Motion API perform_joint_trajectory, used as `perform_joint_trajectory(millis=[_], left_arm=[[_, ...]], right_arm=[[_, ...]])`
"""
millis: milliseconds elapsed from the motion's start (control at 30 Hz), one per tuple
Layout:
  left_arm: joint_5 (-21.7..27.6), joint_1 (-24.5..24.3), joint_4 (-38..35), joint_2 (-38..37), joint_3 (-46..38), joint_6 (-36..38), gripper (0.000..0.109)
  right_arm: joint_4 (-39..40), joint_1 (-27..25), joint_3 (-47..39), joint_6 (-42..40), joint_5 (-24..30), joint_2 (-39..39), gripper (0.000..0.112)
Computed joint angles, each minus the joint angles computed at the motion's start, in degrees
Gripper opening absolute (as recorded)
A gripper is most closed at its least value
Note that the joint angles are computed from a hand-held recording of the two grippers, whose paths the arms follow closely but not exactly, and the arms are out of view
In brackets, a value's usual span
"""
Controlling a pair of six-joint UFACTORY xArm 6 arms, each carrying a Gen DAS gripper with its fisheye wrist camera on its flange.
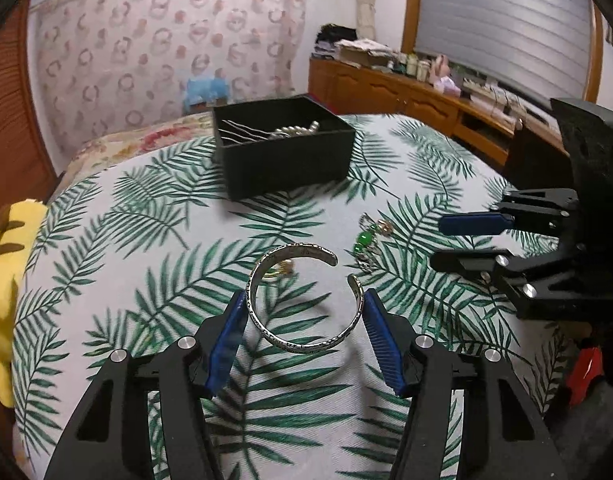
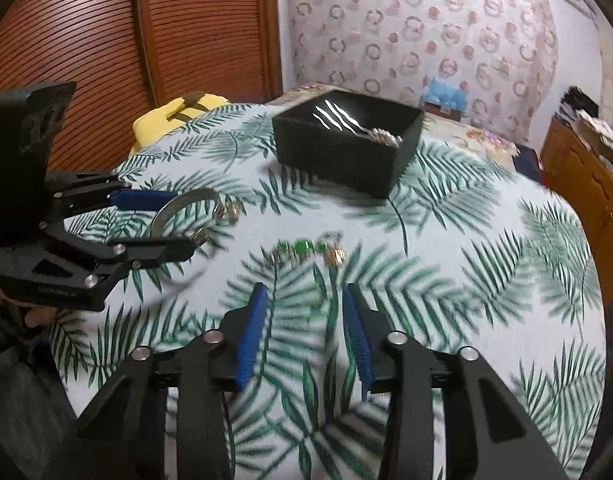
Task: Organize jewelry
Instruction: 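Close the left gripper on the silver bangle while the right gripper grasps the green jade pendant, then carry the bangle and jade pendant over the black box and open both grippers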
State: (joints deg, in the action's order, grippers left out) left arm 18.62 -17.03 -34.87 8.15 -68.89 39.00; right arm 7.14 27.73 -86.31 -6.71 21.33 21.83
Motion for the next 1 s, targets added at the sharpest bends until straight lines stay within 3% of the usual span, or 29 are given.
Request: perform_joint_trajectory(millis=[133, 233, 533, 1000], left_arm=[[-0.8, 0.6, -1.6, -0.6, 0.5, 0.3, 0.056], [-1.0, 0.8, -3.0, -0.8, 0.7, 1.0, 0.056], [-1.3, 0.8, -3.9, -0.8, 0.9, 1.6, 0.056], [-1.5, 0.8, -4.2, -0.7, 0.9, 1.9, 0.056]], right_arm=[[-2.7, -0.5, -8.2, 0.6, 4.6, 5.1, 0.037], [0.0, -0.7, -13.8, -1.2, 8.0, 8.7, 0.036], [2.0, -0.7, -19.8, 0.9, 11.5, 12.9, 0.021], [-2.5, -1.4, -34.8, 5.5, 21.6, 21.3, 0.012]])
